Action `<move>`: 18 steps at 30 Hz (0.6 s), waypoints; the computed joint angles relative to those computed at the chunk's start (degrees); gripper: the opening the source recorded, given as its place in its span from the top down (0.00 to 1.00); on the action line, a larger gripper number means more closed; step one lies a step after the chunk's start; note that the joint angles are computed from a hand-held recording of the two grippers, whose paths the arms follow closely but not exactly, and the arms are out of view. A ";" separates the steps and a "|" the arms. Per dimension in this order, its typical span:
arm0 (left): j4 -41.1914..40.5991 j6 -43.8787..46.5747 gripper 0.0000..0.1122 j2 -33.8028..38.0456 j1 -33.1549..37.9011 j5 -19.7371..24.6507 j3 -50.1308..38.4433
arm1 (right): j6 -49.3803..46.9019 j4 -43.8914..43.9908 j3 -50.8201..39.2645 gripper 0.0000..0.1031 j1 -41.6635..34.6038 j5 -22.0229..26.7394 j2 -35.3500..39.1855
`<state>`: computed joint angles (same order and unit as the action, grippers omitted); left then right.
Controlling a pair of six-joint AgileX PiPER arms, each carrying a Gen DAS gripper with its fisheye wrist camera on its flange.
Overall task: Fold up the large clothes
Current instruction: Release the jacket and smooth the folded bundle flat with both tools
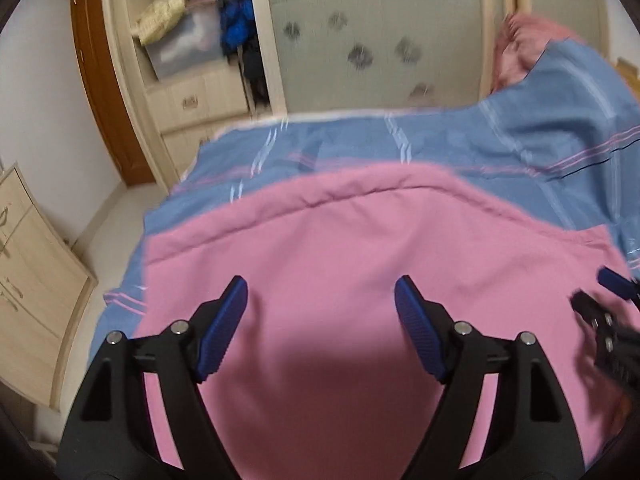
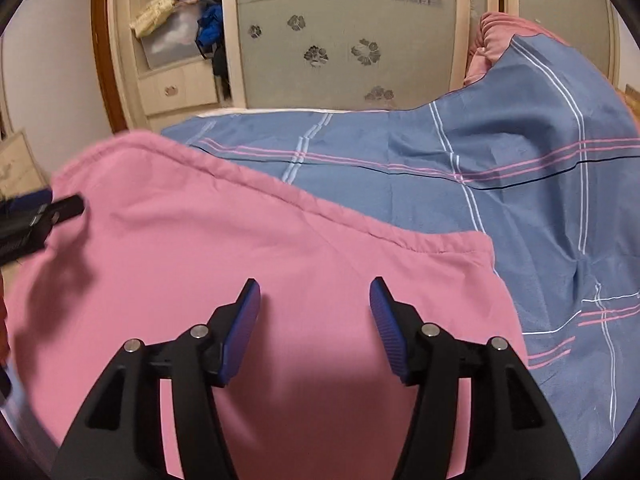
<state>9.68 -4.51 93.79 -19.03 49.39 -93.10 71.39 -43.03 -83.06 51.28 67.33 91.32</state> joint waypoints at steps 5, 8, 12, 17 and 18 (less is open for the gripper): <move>-7.52 2.59 0.19 10.63 4.11 4.24 -7.72 | 7.91 -1.09 9.74 0.35 -3.97 -11.80 -1.05; -11.29 3.50 0.16 11.79 6.41 2.15 -5.62 | 6.11 -1.40 6.31 0.34 -3.49 -9.55 2.67; -4.49 -2.17 0.15 10.34 3.70 -2.34 -0.55 | 4.92 -1.42 4.69 0.33 -3.59 -8.63 5.31; -7.40 -0.53 0.22 6.60 4.89 -3.75 2.76 | 6.19 -1.70 5.91 0.31 -2.93 -8.47 5.09; -10.50 1.81 0.31 4.44 5.96 -3.69 3.91 | 4.46 -0.37 5.14 0.31 -3.15 -7.84 4.84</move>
